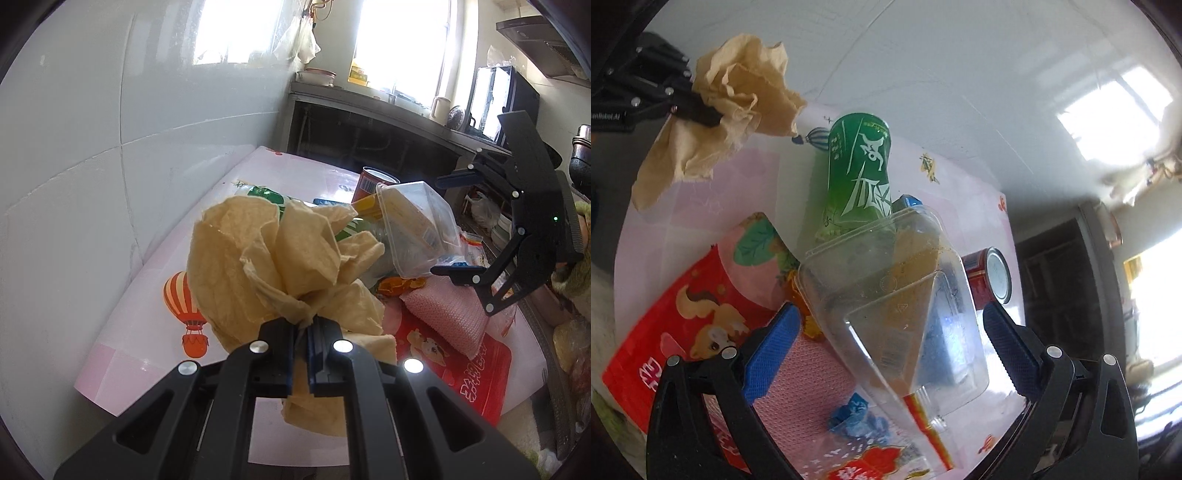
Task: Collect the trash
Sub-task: 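Grasp the clear plastic container with the right tool while the left tool holds the towel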
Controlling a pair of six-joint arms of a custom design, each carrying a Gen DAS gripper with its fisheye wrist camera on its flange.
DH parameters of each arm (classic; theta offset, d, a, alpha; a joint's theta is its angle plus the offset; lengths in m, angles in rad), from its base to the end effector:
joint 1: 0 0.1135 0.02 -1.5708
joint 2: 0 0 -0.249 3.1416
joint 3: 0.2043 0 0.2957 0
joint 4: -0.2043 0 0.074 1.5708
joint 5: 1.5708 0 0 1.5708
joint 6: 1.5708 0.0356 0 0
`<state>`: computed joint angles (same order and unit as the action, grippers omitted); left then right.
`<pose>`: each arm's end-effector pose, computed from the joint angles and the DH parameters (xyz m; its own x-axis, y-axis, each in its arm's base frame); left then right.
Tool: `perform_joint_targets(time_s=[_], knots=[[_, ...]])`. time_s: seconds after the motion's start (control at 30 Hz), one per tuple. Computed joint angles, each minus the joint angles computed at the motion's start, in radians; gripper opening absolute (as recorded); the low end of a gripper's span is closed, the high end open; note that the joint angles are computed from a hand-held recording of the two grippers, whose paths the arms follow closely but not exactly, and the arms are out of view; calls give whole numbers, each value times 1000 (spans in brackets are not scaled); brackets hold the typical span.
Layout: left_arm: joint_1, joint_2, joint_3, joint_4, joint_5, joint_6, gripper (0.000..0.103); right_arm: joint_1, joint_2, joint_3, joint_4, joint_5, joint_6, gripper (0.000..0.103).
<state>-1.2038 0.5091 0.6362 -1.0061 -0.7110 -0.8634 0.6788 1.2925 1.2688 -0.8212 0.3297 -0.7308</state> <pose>0.0743 -0.1285 0.2533 -0.6036 -0.0348 -0.7965 0.1525 0.9755 -0.1583 0.2516 0.1882 0.3255 -0.1486 -0.9313 -0.3327 -0.7063 0.3354 -0.6234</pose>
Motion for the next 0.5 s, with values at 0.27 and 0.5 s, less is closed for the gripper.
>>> perform_joint_targets(time_s=[0.27, 0.5], knots=[[36, 25, -9, 44, 36, 53, 5, -26, 102, 82, -59, -35, -108, 95], [25, 50, 0, 43, 25, 53, 5, -2, 43, -13, 29, -13, -163, 93]])
